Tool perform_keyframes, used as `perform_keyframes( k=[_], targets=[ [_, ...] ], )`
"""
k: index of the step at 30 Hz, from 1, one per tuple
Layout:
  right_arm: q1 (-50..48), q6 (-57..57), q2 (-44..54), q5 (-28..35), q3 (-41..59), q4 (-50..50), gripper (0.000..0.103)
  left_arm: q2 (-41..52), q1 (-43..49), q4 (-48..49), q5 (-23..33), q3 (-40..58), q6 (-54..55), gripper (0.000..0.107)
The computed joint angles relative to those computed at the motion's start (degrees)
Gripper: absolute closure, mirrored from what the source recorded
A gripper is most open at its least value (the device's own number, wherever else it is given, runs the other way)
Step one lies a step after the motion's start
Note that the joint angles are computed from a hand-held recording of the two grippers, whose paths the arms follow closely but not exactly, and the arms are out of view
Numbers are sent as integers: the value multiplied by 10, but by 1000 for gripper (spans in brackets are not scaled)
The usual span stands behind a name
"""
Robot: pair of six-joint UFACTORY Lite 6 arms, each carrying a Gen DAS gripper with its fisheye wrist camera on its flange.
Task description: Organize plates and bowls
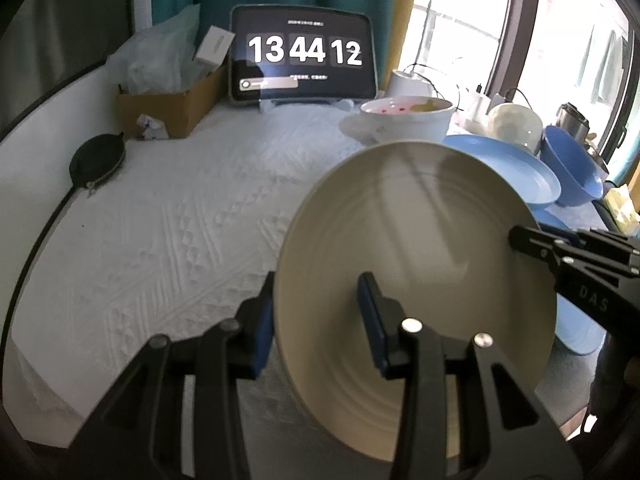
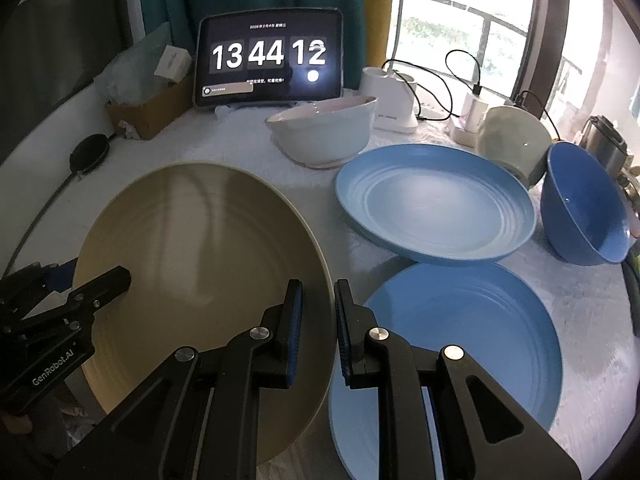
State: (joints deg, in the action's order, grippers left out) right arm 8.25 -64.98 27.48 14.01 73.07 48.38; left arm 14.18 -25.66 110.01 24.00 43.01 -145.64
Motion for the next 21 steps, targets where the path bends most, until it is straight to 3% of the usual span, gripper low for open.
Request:
perform_keyframes(
  k=[21],
  targets=[
    [-117, -218, -85, 45, -94, 193, 85, 46, -114, -177, 49, 100, 167, 67]
  ],
)
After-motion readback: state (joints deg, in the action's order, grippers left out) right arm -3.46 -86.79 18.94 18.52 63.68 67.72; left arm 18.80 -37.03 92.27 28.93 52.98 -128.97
